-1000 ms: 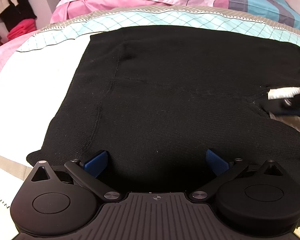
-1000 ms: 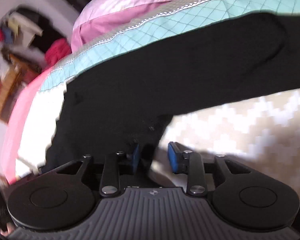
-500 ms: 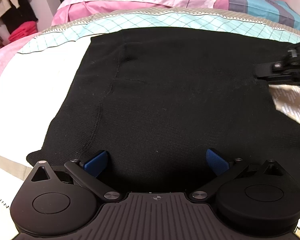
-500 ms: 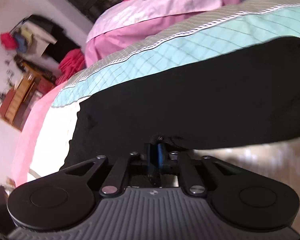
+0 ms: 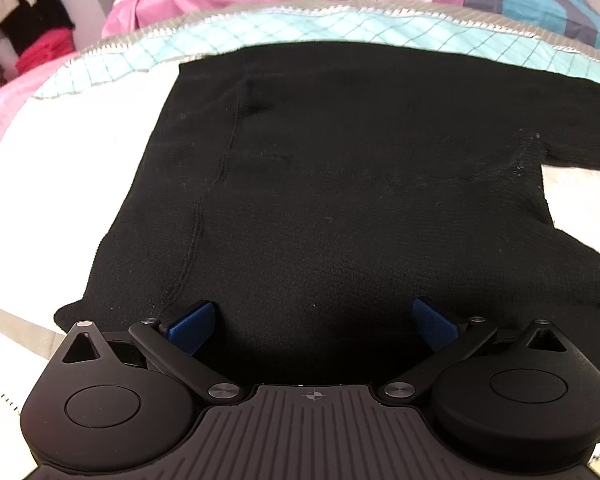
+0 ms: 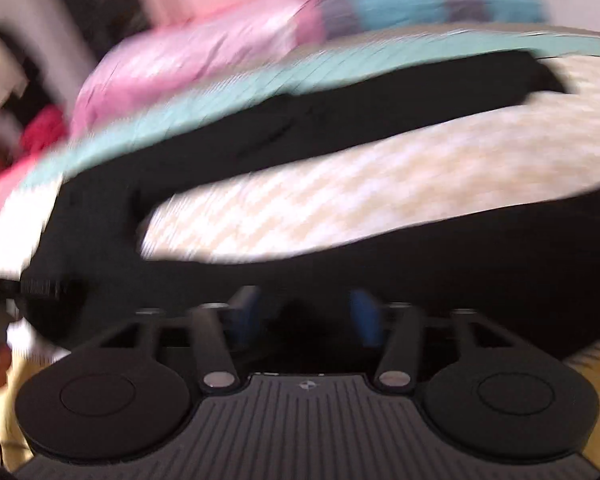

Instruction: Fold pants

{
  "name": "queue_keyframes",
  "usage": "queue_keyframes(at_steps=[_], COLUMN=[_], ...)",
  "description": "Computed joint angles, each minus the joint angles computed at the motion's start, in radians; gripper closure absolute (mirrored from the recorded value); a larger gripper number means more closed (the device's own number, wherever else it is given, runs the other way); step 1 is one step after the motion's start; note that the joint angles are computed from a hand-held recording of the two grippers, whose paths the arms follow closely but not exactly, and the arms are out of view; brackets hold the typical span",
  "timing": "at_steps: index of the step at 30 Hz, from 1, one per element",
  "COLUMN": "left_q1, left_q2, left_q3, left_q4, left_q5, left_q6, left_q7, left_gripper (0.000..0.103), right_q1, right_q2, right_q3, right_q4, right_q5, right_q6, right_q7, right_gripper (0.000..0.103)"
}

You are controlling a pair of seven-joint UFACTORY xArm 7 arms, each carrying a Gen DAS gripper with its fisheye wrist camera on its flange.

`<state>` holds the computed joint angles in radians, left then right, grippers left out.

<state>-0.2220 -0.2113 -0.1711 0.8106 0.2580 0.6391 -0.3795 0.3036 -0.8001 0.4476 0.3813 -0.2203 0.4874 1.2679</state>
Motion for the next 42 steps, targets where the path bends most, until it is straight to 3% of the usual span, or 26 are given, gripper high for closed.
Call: queue_keyframes(at_steps=[3, 5, 6, 8, 12, 15, 19, 20, 22, 24, 27, 30, 33, 35, 37, 39, 42], left_q1=[-0.008, -0.016, -0.02, -0.031, -0.061, -0.08, -0.096, -0.097, -0.1, -0.101, -0.1, -0.097, -0.095, -0.094, -0.095, -0.096, -0.104], left_q2=[0.023, 0.015, 0.009, 0.0, 0.005, 0.03, 0.079, 0.072, 0.063, 0.065, 0.068, 0.067, 0.07, 0.076, 0.082, 0.083, 0.068], left_q3=[0.004, 0.005, 0.0, -0.01, -0.021, -0.03, -0.032, -0.031, -0.027, -0.025, -0.02, -0.02, -0.02, -0.023, -0.026, -0.027, -0.037], left_q4=[0.077, 0.088, 0.091, 0.096, 0.107, 0.12, 0.137, 0.121, 0.107, 0.109, 0.112, 0.102, 0.099, 0.108, 0.117, 0.12, 0.11], left_q5=[-0.058, -0.086, -0.087, -0.085, -0.11, -0.12, -0.115, -0.103, -0.101, -0.101, -0.105, -0.093, -0.089, -0.077, -0.065, -0.052, -0.035], left_q6=[0.094, 0.103, 0.103, 0.102, 0.088, 0.1, 0.156, 0.135, 0.118, 0.121, 0.123, 0.108, 0.1, 0.11, 0.121, 0.127, 0.131], left_q7=[-0.02, -0.029, -0.04, -0.05, -0.036, -0.023, -0.019, -0.029, -0.023, -0.018, -0.011, -0.013, -0.015, -0.024, -0.037, -0.048, -0.079], left_gripper=[0.0, 0.0, 0.0, 0.0, 0.0, 0.0, 0.0, 0.0, 0.0, 0.0, 0.0, 0.0, 0.0, 0.0, 0.0, 0.0, 0.0], right_q1=[-0.031, 0.012, 0.023, 0.064, 0.02, 0.01, -0.011, -0.018, -0.018, -0.019, 0.019, 0.069, -0.014, -0.053, -0.021, 0.033, 0.104], right_q2=[-0.088, -0.092, -0.108, -0.217, -0.338, -0.403, -0.432, -0.419, -0.426, -0.444, -0.602, -0.711, -0.623, -0.521, -0.47, -0.391, -0.269], right_q3=[0.04, -0.005, -0.018, -0.026, 0.085, 0.064, 0.033, 0.026, 0.009, -0.015, 0.004, -0.027, 0.031, 0.071, 0.073, 0.036, -0.003], right_q4=[-0.008, -0.024, -0.049, -0.101, -0.073, -0.088, -0.148, -0.15, -0.173, -0.181, -0.214, -0.261, -0.161, -0.084, -0.062, -0.055, -0.052], right_q5=[-0.02, 0.013, 0.043, 0.037, 0.028, 0.057, 0.016, -0.008, -0.044, -0.069, -0.039, 0.01, 0.0, -0.056, -0.102, -0.115, -0.089], right_q6=[0.129, 0.216, 0.225, 0.246, 0.515, 0.678, 0.63, 0.607, 0.553, 0.563, 0.666, 0.729, 0.829, 0.867, 0.79, 0.652, 0.49], right_q7=[0.052, 0.031, 0.011, 0.047, 0.217, 0.323, 0.381, 0.369, 0.348, 0.306, 0.348, 0.384, 0.363, 0.321, 0.259, 0.163, 0.025], right_gripper=[0.031, 0.031, 0.037, 0.038, 0.034, 0.028, 0.029, 0.035, 0.091, 0.096, 0.096, 0.095, 0.073, 0.072, 0.057, 0.048, 0.048])
